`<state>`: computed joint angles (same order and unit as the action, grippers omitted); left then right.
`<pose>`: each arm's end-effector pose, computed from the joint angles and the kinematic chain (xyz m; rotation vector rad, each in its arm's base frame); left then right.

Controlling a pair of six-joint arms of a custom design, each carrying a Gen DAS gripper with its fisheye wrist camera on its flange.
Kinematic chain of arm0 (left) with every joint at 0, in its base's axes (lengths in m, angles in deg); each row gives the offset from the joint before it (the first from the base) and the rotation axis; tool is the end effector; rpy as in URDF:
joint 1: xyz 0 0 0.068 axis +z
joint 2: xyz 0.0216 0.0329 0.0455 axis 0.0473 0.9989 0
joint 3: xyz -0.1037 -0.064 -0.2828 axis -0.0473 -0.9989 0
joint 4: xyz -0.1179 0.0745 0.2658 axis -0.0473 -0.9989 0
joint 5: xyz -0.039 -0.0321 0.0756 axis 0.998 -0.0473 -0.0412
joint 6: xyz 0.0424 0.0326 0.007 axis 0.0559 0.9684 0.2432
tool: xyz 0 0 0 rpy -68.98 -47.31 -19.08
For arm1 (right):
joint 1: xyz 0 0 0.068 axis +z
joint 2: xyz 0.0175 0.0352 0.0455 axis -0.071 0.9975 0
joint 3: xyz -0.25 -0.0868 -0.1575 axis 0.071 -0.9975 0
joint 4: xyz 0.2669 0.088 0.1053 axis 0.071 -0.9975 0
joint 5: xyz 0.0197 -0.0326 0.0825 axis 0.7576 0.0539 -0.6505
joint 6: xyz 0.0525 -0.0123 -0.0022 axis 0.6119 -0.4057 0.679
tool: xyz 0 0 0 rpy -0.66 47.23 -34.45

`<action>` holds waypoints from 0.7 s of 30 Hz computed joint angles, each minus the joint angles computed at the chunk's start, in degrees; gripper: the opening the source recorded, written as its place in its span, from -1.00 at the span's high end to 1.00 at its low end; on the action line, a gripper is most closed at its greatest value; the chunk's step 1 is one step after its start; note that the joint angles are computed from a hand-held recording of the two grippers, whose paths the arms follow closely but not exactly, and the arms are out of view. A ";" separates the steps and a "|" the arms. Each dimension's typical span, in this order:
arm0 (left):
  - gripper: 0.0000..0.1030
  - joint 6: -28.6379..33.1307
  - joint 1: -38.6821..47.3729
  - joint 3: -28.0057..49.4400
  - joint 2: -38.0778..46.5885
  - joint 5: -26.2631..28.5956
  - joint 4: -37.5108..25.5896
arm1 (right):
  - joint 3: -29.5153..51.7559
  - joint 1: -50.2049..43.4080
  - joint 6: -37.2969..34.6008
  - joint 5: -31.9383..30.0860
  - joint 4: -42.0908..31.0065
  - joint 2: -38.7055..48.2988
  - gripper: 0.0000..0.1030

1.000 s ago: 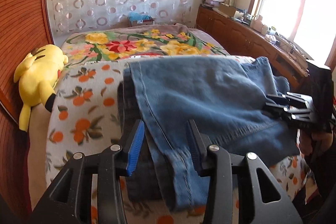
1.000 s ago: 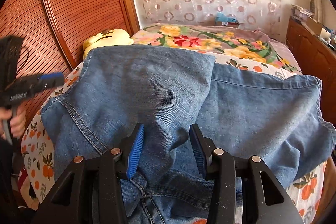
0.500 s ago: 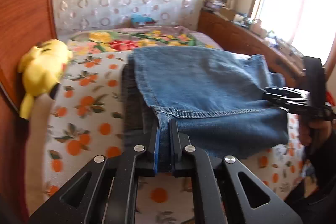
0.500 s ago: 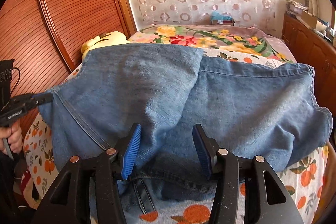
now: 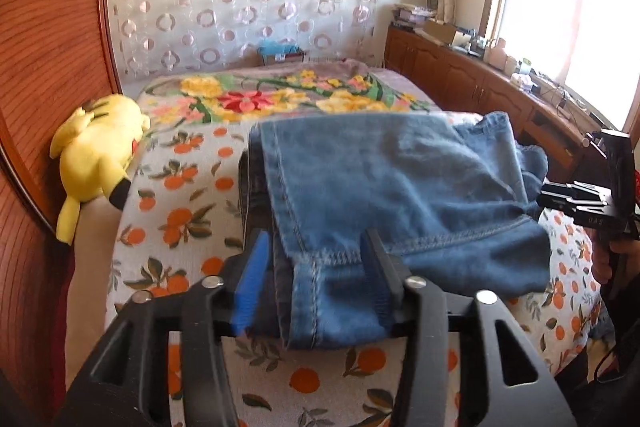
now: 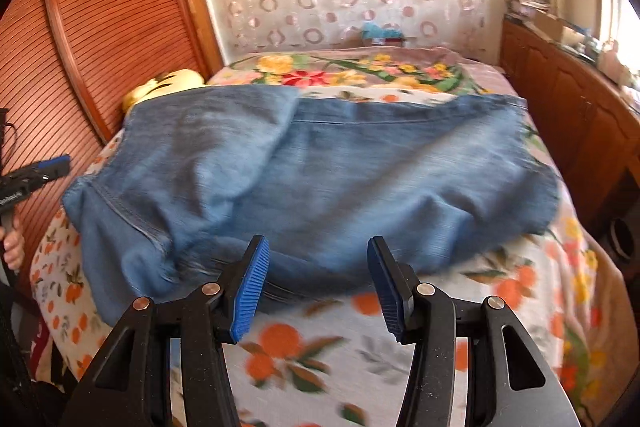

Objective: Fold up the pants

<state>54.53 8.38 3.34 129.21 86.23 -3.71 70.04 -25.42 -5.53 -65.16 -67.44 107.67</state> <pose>0.2316 0.0166 0.2399 0.0353 2.2916 -0.1305 0.2734 -0.0831 0.2377 -0.4933 2.2488 0.3821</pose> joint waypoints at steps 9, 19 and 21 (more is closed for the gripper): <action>-0.47 -3.34 -8.81 4.71 6.72 -2.87 4.22 | 4.09 -9.78 0.23 0.25 1.76 5.28 -0.03; -0.47 -2.97 -20.72 20.56 25.83 -7.67 5.73 | 11.47 -11.92 3.21 1.21 4.31 14.35 -0.03; -0.47 -2.42 -21.96 24.72 30.19 -7.73 5.03 | 13.58 -12.02 3.15 0.69 3.76 16.45 -0.03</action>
<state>52.11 -13.59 28.06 159.41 78.50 1.32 83.62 -37.44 -2.38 -64.48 -63.68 124.11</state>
